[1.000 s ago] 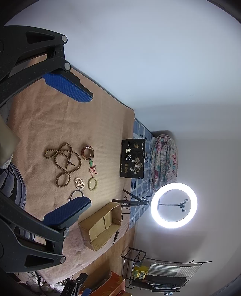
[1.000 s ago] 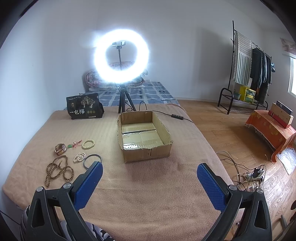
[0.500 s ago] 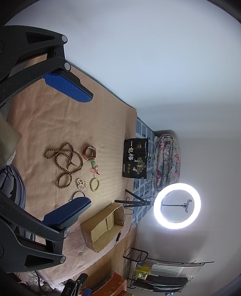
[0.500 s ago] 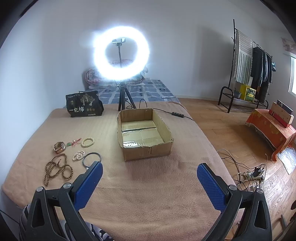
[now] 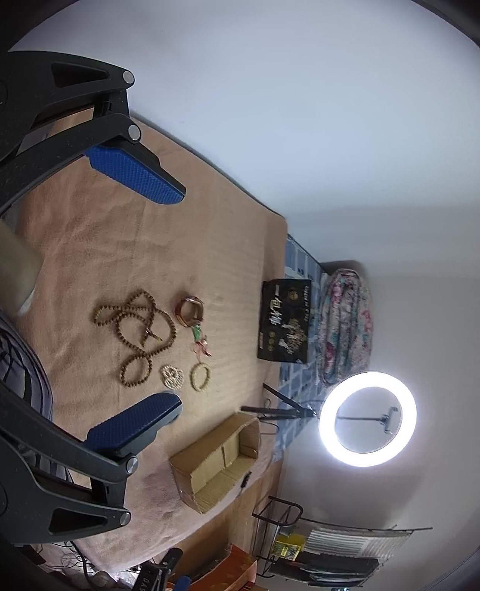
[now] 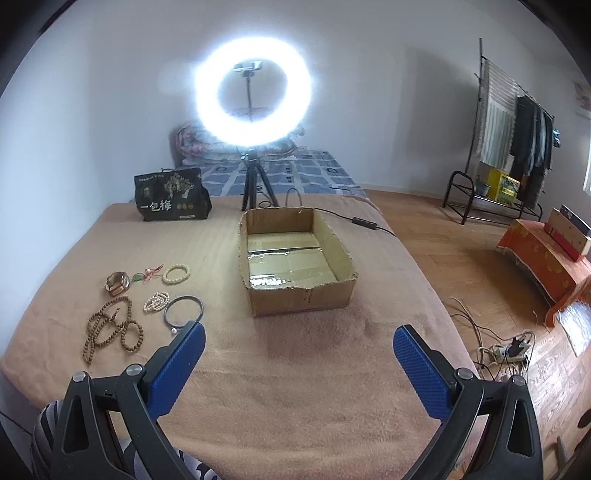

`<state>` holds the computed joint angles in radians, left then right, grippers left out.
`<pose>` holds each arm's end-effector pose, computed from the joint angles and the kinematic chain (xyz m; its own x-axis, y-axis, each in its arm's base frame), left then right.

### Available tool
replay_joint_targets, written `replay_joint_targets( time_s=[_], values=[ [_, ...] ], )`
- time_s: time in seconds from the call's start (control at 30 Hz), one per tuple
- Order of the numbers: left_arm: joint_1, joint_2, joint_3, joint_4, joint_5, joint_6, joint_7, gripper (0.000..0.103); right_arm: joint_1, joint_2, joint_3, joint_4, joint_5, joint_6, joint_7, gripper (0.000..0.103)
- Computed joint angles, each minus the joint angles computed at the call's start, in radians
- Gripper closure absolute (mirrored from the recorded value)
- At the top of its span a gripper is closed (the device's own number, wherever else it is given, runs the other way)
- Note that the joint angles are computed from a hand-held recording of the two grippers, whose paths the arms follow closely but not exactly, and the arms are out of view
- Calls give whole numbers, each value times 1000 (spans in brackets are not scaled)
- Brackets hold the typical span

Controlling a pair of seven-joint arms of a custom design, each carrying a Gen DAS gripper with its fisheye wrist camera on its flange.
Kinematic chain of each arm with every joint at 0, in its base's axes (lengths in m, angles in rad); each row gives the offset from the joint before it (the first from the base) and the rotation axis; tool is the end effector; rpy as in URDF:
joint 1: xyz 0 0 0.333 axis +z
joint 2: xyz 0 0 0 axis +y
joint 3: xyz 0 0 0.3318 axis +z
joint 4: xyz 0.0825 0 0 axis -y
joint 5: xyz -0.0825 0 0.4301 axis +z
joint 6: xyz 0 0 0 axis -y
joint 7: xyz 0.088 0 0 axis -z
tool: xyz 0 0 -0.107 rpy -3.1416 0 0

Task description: Organize jewelry

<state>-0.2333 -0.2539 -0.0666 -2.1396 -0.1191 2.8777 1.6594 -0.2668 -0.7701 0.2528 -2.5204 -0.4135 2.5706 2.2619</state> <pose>0.5442 -0.1652 0.6346 -0.3043 -0.9523 0.0223 -0.5261 0.1485 -0.8374 0.4120 0.0215 0.6110 -0.4491 -0.8920 0.0511 -0.5561 0.2343 -0.7974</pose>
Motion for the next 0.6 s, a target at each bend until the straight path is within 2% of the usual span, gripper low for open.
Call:
replay_joint_targets(
  time_s=[0.07, 0.13, 0.23, 0.4, 0.6],
  values=[
    [-39, 24, 38, 25, -71, -42, 78, 0, 6, 25, -8, 13, 0, 11, -17, 0],
    [-41, 53, 47, 56, -131, -84, 133, 0, 13, 59, -15, 31, 2, 19, -35, 0],
    [-16, 90, 33, 86, -184, -124, 187, 0, 35, 116, -36, 60, 11, 39, -76, 0],
    [20, 158, 24, 149, -342, -252, 342, 0, 103, 239, -88, 132, 44, 56, -208, 0],
    [98, 228, -25, 213, -413, -385, 385, 0, 207, 369, -179, 213, 179, 66, -398, 0]
  ],
)
